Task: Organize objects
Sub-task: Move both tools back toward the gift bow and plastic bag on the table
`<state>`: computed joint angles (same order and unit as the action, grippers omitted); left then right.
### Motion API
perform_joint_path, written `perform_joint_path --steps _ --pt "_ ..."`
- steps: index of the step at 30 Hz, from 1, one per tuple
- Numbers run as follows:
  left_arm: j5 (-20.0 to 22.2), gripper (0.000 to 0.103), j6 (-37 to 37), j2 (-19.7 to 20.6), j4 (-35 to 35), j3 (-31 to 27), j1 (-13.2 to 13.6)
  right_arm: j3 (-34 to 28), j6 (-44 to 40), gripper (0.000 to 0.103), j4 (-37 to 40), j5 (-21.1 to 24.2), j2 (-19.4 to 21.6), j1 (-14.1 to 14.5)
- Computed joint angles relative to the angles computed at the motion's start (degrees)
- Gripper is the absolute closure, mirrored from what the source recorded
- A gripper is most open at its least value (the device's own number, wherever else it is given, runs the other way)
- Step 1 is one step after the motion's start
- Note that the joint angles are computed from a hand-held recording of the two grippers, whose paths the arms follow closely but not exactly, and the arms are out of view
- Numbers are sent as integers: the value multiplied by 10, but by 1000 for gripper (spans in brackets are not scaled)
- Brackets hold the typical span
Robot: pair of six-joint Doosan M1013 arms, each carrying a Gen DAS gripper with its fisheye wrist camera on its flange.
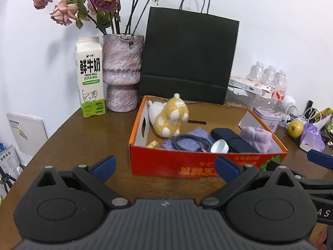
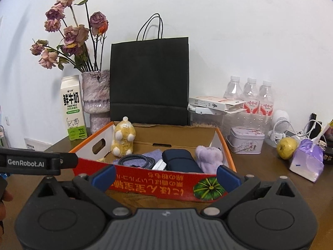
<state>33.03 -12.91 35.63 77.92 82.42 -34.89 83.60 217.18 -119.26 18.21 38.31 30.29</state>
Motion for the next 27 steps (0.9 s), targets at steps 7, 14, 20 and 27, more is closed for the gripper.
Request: perform_joint_path --steps 7,14,20,27 --pt "-1 0 -16 -14 3 21 -13 37 17 0 -15 15 -21 5" --pt "-1 0 -18 -25 -9 40 -27 73 16 0 -18 24 -41 8" --pt "2 0 -14 -32 -24 53 -40 104 26 0 -26 30 -58 9" --pt "7 0 7 -35 -58 61 -53 137 30 0 -26 35 -72 9"
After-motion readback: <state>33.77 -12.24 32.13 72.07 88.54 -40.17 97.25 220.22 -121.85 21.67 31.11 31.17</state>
